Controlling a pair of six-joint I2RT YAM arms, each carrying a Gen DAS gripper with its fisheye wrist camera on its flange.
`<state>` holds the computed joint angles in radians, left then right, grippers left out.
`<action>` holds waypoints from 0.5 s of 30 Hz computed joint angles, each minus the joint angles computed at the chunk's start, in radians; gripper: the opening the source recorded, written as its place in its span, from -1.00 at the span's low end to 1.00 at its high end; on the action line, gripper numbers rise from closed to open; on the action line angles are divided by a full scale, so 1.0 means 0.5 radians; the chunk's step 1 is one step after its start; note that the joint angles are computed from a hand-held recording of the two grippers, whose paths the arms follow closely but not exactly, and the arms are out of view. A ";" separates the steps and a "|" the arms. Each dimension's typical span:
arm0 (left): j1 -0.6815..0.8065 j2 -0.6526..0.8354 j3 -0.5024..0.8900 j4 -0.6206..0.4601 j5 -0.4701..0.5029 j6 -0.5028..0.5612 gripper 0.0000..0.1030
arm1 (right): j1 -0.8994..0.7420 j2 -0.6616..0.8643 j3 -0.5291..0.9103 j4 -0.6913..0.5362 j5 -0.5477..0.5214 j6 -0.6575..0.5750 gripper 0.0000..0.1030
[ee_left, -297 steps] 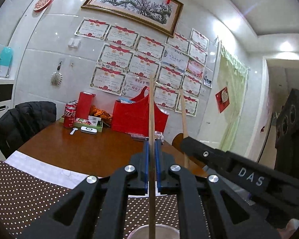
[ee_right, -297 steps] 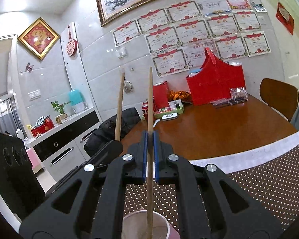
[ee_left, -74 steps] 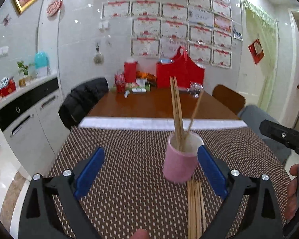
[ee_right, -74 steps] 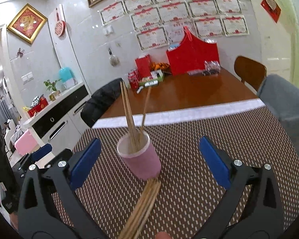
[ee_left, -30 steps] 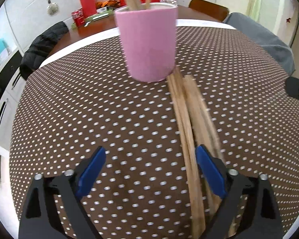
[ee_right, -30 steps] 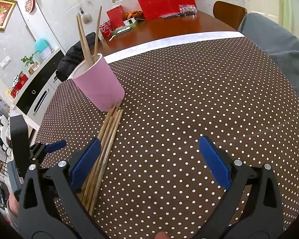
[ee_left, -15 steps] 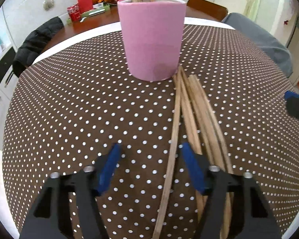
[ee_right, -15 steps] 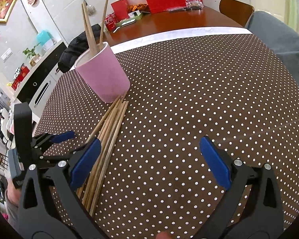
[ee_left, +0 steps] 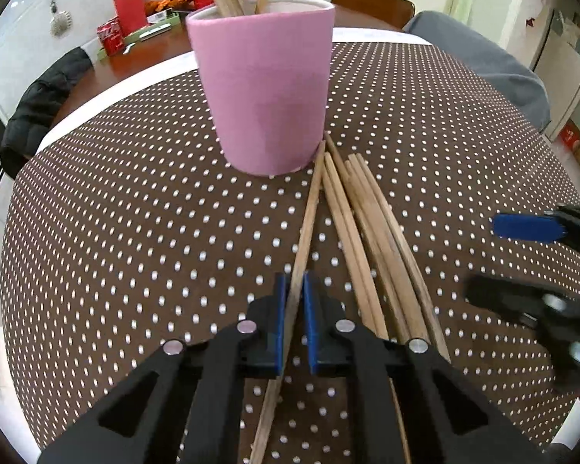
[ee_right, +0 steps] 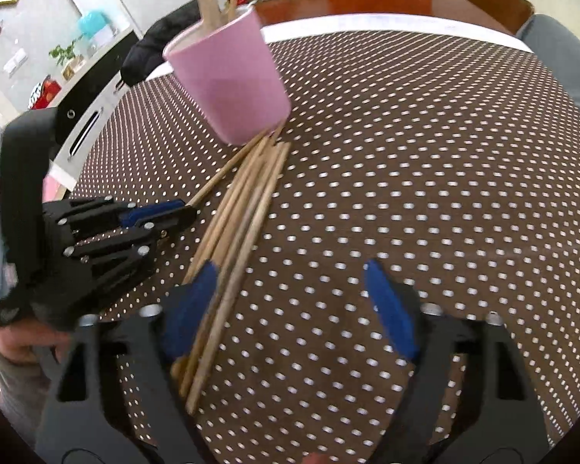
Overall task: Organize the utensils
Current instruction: 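Grasp a chopstick with the left gripper while the right gripper approaches the pile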
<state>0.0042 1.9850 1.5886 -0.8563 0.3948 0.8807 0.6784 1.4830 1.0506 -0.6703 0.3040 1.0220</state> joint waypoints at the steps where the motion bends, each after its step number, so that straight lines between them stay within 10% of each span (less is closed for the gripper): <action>1: 0.020 -0.009 -0.018 0.004 0.015 -0.011 -0.82 | -0.008 0.040 0.028 -0.005 -0.019 -0.007 0.05; 11: 0.219 -0.220 -0.330 0.116 0.074 -0.131 -0.86 | 0.059 0.431 0.434 -0.264 0.076 -0.140 -0.15; 15: 0.210 -0.201 -0.280 0.116 0.088 -0.138 -0.39 | 0.063 0.389 0.407 -0.372 0.099 -0.108 -0.31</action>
